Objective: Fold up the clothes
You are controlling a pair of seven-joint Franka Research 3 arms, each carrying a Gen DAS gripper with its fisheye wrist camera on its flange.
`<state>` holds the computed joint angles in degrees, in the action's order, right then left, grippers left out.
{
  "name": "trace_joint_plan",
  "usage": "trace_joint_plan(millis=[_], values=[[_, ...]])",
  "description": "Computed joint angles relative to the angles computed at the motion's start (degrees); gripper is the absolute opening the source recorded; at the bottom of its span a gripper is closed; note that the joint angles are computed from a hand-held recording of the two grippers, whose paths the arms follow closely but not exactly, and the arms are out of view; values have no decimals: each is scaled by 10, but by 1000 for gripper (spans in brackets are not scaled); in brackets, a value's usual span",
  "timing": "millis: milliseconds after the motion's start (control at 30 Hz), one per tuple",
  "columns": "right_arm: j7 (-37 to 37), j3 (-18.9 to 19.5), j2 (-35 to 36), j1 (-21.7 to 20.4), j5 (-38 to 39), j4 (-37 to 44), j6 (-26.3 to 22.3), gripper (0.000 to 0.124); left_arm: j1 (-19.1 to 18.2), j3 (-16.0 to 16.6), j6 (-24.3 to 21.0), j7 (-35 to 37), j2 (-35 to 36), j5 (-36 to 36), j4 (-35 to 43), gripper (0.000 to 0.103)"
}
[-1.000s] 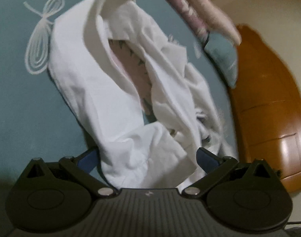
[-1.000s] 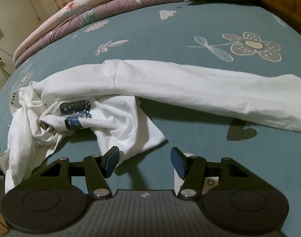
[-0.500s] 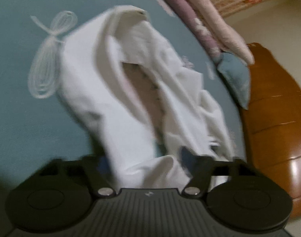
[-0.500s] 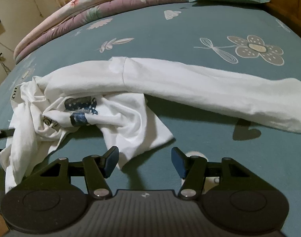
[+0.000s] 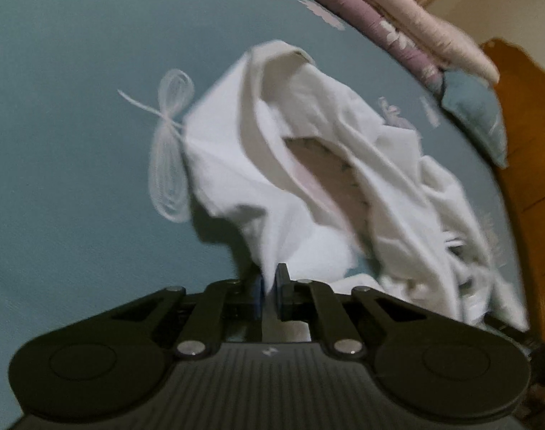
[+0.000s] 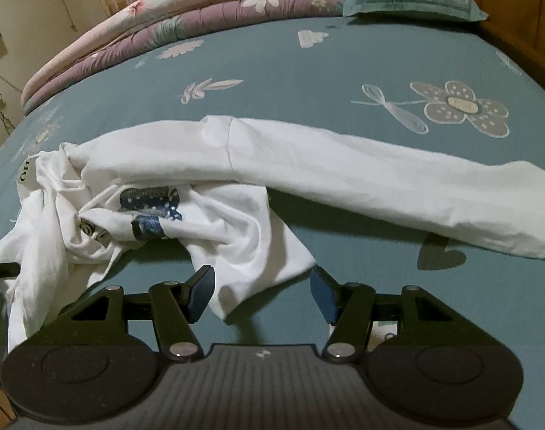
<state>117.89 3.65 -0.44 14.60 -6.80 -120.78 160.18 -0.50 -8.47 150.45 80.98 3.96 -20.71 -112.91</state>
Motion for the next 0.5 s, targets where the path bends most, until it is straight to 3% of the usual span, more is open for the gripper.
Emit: trace_joint_plan(millis=[267, 500], values=[[39, 3, 8, 8, -40, 17, -9, 65, 31, 38, -62, -49, -12, 159, 14, 5], [83, 4, 20, 24, -88, 45, -26, 65, 73, 55, -106, -30, 38, 208, 87, 6]])
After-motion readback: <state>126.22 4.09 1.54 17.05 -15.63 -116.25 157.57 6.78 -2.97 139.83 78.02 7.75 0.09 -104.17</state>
